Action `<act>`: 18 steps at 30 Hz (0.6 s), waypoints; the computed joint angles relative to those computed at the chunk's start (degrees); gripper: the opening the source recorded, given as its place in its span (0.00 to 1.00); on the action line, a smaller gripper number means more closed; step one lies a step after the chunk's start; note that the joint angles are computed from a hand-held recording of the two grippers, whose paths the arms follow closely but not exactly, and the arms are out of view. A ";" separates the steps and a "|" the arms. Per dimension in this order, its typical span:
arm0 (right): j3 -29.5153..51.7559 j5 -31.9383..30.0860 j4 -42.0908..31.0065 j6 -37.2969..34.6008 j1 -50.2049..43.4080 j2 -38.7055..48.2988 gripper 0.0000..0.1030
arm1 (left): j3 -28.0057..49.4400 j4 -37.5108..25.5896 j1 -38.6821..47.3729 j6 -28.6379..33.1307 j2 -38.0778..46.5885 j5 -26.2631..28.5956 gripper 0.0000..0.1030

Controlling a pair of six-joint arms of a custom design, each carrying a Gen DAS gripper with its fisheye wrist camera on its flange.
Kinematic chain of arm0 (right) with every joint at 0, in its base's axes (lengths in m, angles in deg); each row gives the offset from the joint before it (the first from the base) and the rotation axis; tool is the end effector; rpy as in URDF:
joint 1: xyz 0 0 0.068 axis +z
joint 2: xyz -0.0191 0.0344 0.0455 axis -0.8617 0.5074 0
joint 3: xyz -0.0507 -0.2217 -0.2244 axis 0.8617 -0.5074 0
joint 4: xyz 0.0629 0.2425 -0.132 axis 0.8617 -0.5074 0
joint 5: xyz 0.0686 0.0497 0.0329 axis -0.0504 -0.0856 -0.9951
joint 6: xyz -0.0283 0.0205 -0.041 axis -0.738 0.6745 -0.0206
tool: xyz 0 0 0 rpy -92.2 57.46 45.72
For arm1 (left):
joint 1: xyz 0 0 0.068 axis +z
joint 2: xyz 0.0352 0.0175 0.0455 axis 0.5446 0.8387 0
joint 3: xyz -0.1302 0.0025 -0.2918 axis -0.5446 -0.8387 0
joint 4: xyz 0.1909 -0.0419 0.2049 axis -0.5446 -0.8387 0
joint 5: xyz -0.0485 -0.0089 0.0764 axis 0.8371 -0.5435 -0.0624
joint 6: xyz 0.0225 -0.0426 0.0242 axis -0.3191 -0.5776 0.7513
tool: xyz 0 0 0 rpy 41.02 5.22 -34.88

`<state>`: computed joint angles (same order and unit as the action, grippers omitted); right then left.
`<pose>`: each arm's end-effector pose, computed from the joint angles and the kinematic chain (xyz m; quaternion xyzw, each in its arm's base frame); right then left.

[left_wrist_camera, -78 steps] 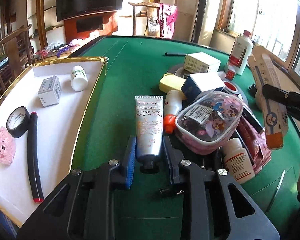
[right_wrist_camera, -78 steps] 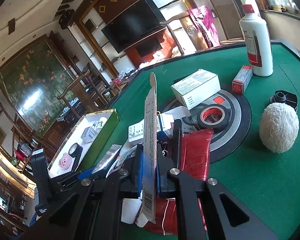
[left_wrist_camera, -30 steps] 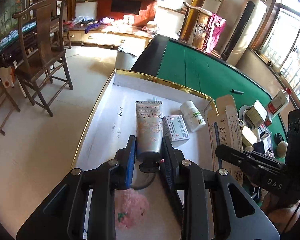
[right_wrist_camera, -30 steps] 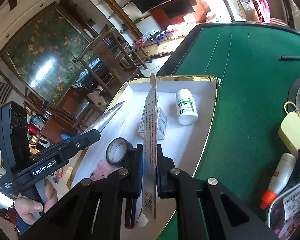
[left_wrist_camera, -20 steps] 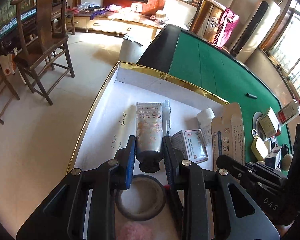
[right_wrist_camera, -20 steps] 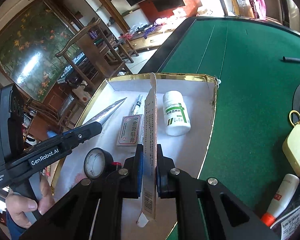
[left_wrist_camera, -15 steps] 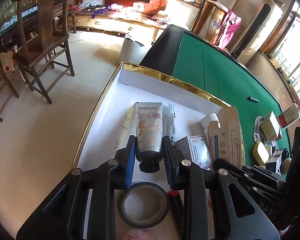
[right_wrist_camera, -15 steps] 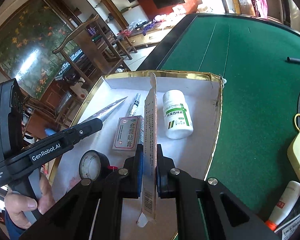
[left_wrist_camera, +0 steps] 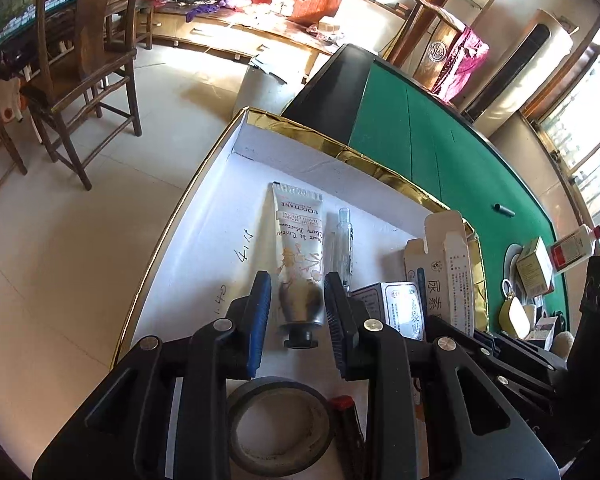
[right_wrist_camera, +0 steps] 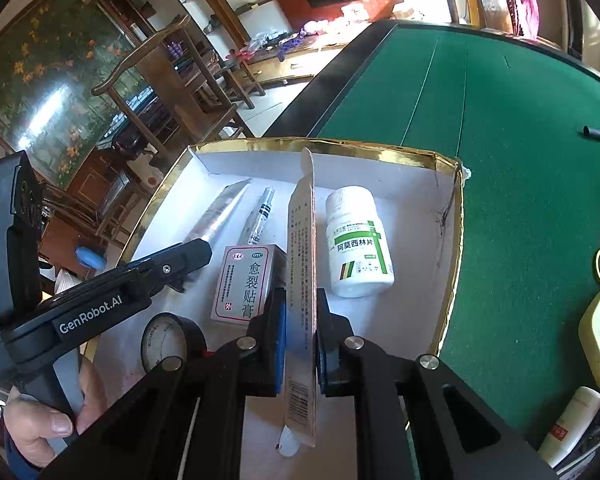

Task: Organize objects
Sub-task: 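Carry the tube and carton into the tray and open both grippers, then move the left gripper to the pile and grasp the black pen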

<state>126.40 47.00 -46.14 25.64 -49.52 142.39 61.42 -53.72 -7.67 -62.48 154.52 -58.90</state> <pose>0.2817 0.0683 0.1336 -0.2345 0.9175 0.2583 0.1909 0.1908 -0.1497 0.1369 -0.2396 0.9256 -0.1111 0.2712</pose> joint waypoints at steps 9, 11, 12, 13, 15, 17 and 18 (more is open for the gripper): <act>-0.09 -2.66 -3.51 -2.47 -3.06 -4.49 0.25 | -2.42 -0.49 -3.88 -3.99 -7.62 -1.22 0.43; -0.33 -7.25 -7.44 -5.20 -6.34 -6.79 0.25 | -1.70 -3.09 -7.86 -5.57 -10.38 -3.39 0.43; -0.49 -10.46 -10.74 -8.38 -9.36 -8.24 0.25 | -0.72 -5.07 -10.81 -6.30 -11.49 -5.32 0.43; -0.35 -13.64 -15.34 -13.34 -13.14 -9.63 0.25 | 0.82 -7.21 -13.87 -6.57 -11.99 -7.37 0.43; 1.04 -17.57 -25.78 -25.11 -21.27 -11.28 0.25 | 4.52 -10.84 -20.35 -7.03 -11.07 -11.52 0.43; 4.63 -20.31 -40.05 -42.80 -32.24 -9.21 0.25 | 8.54 -11.81 -26.33 -6.64 -8.16 -14.74 0.45; 6.58 -20.72 -46.03 -50.88 -37.51 -7.22 0.26 | 10.02 -10.74 -28.49 -6.69 -6.52 -15.88 0.50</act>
